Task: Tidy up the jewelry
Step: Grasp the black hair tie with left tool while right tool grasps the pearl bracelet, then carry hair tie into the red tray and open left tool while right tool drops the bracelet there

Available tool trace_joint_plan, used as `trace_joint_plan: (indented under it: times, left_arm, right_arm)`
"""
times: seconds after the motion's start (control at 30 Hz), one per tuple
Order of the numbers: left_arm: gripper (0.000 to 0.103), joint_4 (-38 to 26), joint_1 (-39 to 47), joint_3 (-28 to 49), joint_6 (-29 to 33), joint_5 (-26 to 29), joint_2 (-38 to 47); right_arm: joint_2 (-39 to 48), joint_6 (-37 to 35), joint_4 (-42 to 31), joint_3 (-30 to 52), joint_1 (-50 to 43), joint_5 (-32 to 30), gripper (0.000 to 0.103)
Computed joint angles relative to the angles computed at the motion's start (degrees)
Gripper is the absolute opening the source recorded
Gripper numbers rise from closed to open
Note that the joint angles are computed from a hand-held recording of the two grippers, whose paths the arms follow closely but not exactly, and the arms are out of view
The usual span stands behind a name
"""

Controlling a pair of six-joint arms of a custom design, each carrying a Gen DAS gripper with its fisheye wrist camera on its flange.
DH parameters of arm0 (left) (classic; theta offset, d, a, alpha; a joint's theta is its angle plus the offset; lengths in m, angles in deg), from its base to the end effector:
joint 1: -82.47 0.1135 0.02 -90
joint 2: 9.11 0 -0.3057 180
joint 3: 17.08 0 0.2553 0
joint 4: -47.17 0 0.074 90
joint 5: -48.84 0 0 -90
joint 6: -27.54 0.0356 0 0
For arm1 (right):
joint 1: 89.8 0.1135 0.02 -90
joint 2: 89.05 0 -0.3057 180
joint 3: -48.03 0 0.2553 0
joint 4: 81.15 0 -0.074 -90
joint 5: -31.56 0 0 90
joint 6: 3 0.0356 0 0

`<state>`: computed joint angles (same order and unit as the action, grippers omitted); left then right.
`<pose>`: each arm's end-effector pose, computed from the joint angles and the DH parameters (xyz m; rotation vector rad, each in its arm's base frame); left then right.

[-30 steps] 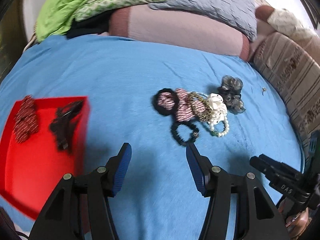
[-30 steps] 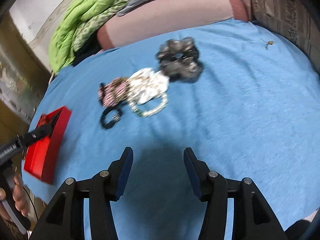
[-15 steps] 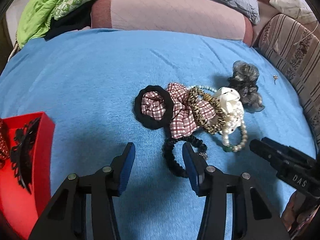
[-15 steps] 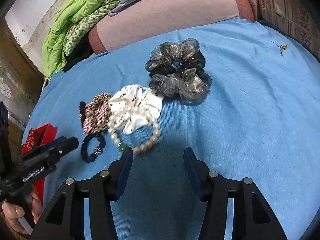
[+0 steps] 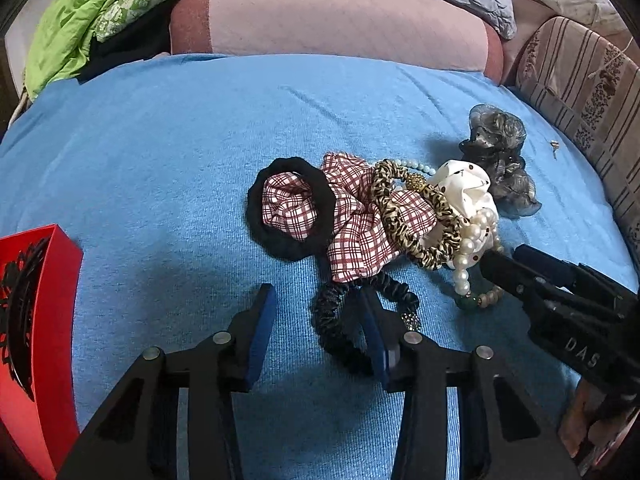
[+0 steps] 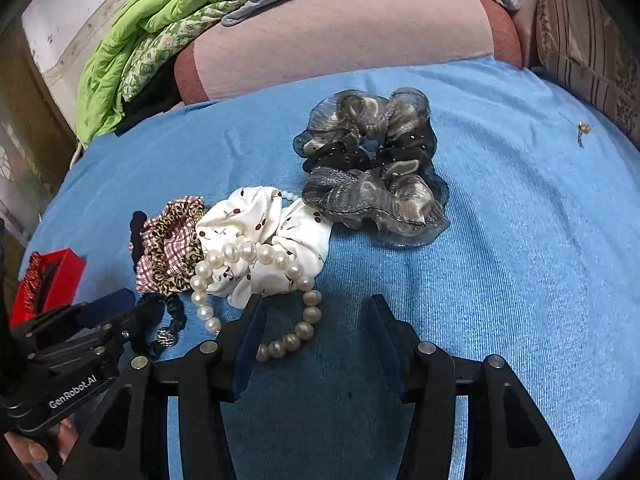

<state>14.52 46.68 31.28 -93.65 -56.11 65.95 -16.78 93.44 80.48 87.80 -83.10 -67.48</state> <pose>0.1875 -0.1239 0.2009 0.0107 2.5555 -0.1067 0.2090 0.0302 0.1828 -0.0748 2.4649 0.2938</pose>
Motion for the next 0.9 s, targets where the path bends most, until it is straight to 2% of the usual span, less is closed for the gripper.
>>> trace_joint_plan:
  times: [0.07,0.1,0.17,0.2,0.23,0.3,0.37,0.5,0.7,0.9]
  left_arm:
    - [0.041,-1.04,-1.58,0.82,-0.76,-2.30,0.92]
    - [0.038,-1.50,-1.99,1.15,-0.78,-2.85,1.18]
    - [0.021,-2.83,-2.36,1.90,-1.13,-3.04,1.20]
    - [0.007,-3.45,-2.40,2.10,-1.27,-2.61,0.91]
    - [0.007,-4.40,-2.20,2.42,-1.27,-1.54,0.40]
    - [0.007,-5.64,-2.01,2.51,-1.25,-0.02,-0.76]
    - [0.007,-7.16,-1.53,2.00,-1.99,1.83,-3.16]
    - [0.007,-10.61,-2.12,1.24,-4.71,2.99,-8.67]
    - [0.007,-18.84,-9.41,2.75,-11.14,-2.42,-16.19]
    - [0.007,-27.83,-18.52,5.70,-18.89,-8.98,-21.39]
  right_arm:
    - [0.24,0.00,0.25,0.06,1.35,1.99,0.057]
    - [0.29,0.08,0.22,0.11,1.77,2.73,0.054]
    - [0.39,0.39,0.25,0.14,2.19,4.10,0.048]
    - [0.41,0.53,0.23,0.15,2.11,4.35,0.041]
    - [0.41,0.62,0.19,0.16,1.83,4.29,0.038]
    - [0.33,0.31,-0.25,0.33,1.59,4.24,0.019]
    - [-0.51,-0.34,-1.49,0.46,0.88,2.94,0.013]
    - [-3.64,0.37,-5.56,0.39,-2.03,-2.44,0.011]
    - [-13.88,2.24,-12.41,-0.76,-1.57,-4.14,0.011]
    - [-23.69,4.82,-20.22,0.38,1.29,-3.22,0.011]
